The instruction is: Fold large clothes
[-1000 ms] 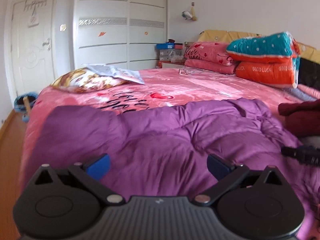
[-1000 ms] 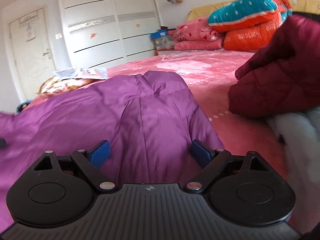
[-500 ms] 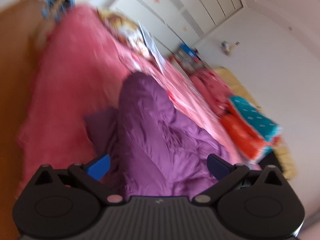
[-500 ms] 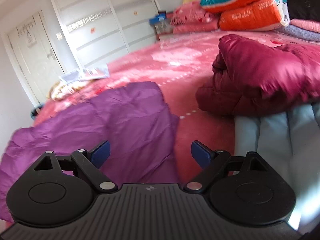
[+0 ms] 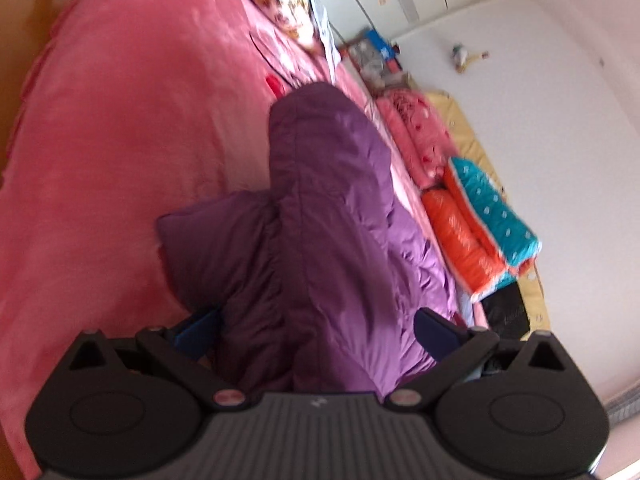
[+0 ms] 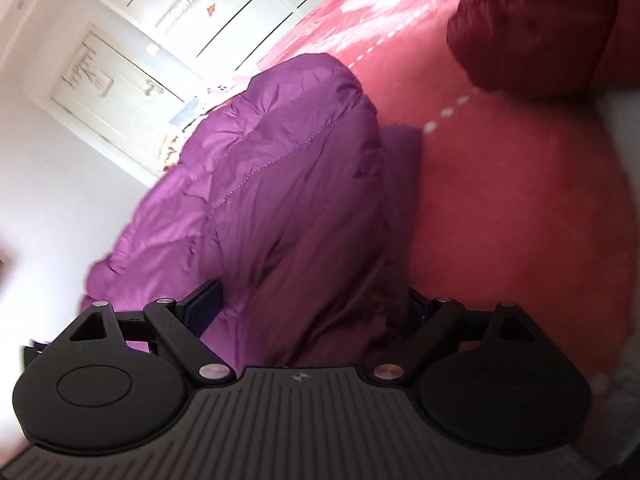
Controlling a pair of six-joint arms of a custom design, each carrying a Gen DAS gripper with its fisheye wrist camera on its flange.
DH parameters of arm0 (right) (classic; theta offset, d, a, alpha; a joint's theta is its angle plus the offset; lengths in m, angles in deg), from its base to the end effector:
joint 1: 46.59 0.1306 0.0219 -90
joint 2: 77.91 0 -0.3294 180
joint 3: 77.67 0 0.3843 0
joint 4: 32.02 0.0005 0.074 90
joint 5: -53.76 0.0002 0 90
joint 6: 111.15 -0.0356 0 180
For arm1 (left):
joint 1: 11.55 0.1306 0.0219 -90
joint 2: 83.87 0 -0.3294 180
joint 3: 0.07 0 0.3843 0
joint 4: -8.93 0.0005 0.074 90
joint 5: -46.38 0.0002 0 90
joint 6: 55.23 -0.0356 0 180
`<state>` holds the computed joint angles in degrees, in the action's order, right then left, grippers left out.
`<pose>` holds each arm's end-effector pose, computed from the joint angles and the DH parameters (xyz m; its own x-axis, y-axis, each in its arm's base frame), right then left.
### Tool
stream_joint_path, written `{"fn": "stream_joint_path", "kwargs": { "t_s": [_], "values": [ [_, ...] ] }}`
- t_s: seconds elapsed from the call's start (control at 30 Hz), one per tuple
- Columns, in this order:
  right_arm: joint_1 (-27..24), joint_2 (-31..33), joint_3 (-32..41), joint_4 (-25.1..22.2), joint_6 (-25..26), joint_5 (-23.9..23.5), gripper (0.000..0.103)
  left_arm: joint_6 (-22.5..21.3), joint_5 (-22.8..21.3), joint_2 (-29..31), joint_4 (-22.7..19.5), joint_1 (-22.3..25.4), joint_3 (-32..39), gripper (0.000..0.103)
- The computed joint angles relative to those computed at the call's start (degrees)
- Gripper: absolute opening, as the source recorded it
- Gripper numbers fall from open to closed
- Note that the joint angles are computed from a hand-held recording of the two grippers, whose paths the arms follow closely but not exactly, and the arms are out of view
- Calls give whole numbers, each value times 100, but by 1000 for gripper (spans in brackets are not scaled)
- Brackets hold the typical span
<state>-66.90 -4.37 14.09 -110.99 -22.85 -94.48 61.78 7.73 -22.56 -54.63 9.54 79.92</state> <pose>0.3280 -0.0897 0.4856 -0.8240 0.3216 -0.4664 -0.1826 0.6286 0.7560 0.2862 0.0801 0.4746 -0.7190 -0.5813 -0.3810 -0.0392 0.5813 -0.8128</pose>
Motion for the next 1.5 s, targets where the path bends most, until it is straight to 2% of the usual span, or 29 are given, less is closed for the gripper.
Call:
{"fn": "stream_joint_path", "kwargs": {
  "t_s": [0.17,0.27,0.33,0.4,0.5,0.57,0.63,0.77,0.87,1.07,1.17,1.27,1.3,1.4,1.43,1.47,1.5],
  "values": [
    [108,711,713,-748,-70,-322,103,-472,4,828,-390,-389,604,102],
    [288,750,731,-574,-568,-216,103,-591,-20,1204,-526,-592,876,102],
    [426,646,646,-178,-1229,3,103,-533,-110,1321,-492,-754,982,102],
    [629,574,680,94,-1715,391,103,-438,-239,1403,-421,-926,1072,101],
    [972,462,971,-88,-1737,1327,100,-354,-449,1509,-353,-1143,1243,99],
    [1187,417,1222,-202,-1738,1845,76,-314,-604,1526,-378,-1241,1339,87],
    [1435,385,1514,-247,-1626,2352,61,-235,-697,1588,-374,-1311,1494,75],
    [1929,375,2100,-269,-1410,3267,50,-306,-853,1810,-422,-1463,1965,56],
    [2275,371,2443,33,-1160,3940,47,-419,-956,2186,-476,-1581,2593,49],
    [2701,660,2929,859,-1214,4900,45,-376,-1057,3244,-222,-1779,4083,42],
    [2708,866,2931,1272,-1411,5229,45,-414,-1176,3890,-152,-1862,4850,42],
    [2789,1105,2792,1610,-1479,5765,45,-400,-1612,4592,-115,-2088,5542,43],
    [2792,1195,2742,1622,-1496,5919,45,-397,-1747,4735,-129,-2120,5623,43],
    [2830,1417,2541,1574,-1434,6474,48,-527,-2574,5175,-453,-2326,5911,48],
    [2838,1415,2386,1599,-1371,6588,54,-585,-2718,5190,-436,-2347,5829,55],
    [2853,1374,2217,1668,-1315,6702,64,-606,-2807,5114,-276,-2363,5623,62],
    [2875,1300,2035,1774,-1284,6839,68,-662,-2851,4982,-42,-2369,5356,65]
  ]
}}
